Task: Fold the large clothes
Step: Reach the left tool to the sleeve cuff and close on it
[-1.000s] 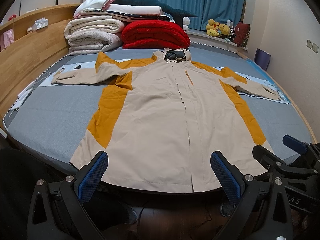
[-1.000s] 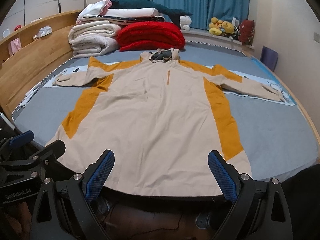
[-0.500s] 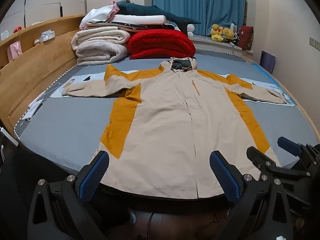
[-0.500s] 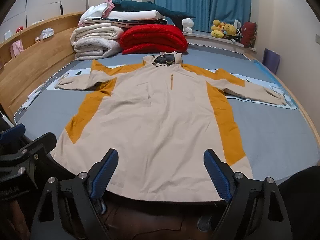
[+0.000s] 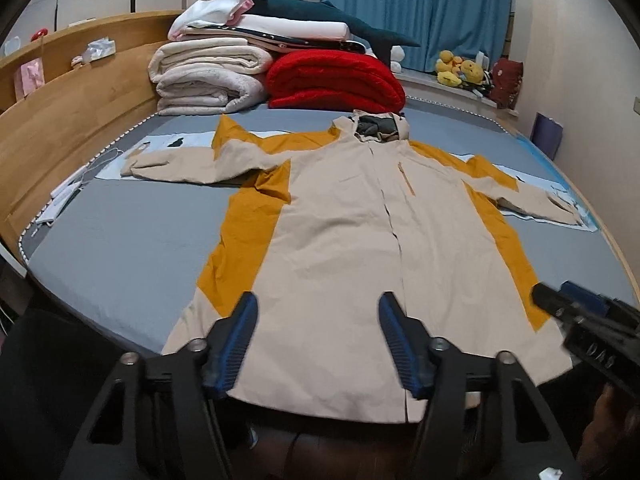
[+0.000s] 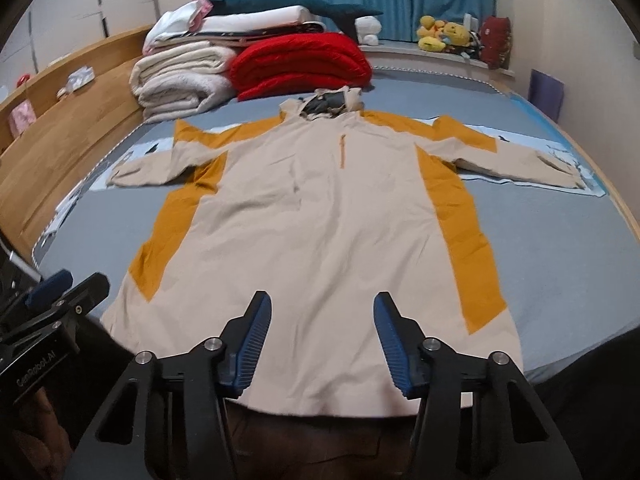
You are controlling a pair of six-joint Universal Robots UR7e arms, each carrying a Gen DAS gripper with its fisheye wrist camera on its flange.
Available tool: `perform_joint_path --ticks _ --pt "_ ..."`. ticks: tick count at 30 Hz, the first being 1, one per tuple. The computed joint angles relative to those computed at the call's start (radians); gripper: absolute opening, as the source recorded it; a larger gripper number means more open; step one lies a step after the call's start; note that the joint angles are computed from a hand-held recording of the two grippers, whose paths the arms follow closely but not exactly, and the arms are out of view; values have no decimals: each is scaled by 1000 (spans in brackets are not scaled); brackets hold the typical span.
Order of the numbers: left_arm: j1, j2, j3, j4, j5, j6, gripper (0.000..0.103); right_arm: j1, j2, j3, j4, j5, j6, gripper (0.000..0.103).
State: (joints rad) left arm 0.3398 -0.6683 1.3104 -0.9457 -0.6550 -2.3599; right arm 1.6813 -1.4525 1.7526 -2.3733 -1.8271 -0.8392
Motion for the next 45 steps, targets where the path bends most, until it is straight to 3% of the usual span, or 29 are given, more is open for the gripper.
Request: perform_joint_path --ticks 5,10,13,17,20,23,27,30,32,33,38,40,42,45 --pt "36 -27 -20 58 38 -13 51 36 88 -103 -28 27 60 51" --pt "89 -27 -103 241 109 -21 52 70 200 -230 -56 101 71 51" --pt "123 -43 -127 317 163 -35 52 103 284 -319 -94 92 51 51" --pt "182 -96 -116 320 203 -18 53 137 416 -496 -86 104 66 51" --pt "246 -186 -35 168 219 59 52 158 526 -659 -43 111 93 51" --pt "299 -256 27 80 235 100 42 176 637 -811 -13 98 87 51" --pt "347 -318 79 64 261 105 33 176 759 -972 39 103 63 51" --pt "382 -353 119 107 285 61 30 150 769 -947 2 123 33 51" --pt "405 -383 158 101 288 40 26 141 814 -1000 64 64 67 51" --pt "424 -401 176 87 274 41 25 136 824 -1016 90 69 79 51" --pt "479 -477 215 225 269 -123 23 137 844 -1007 1 121 -19 51" --pt "505 -548 281 180 265 -140 23 140 834 -984 -14 136 -37 49" --pt "523 -594 326 157 260 -151 23 142 846 -996 5 133 -29 31" --pt "553 -652 377 148 265 -165 23 144 858 -1011 43 117 8 24"
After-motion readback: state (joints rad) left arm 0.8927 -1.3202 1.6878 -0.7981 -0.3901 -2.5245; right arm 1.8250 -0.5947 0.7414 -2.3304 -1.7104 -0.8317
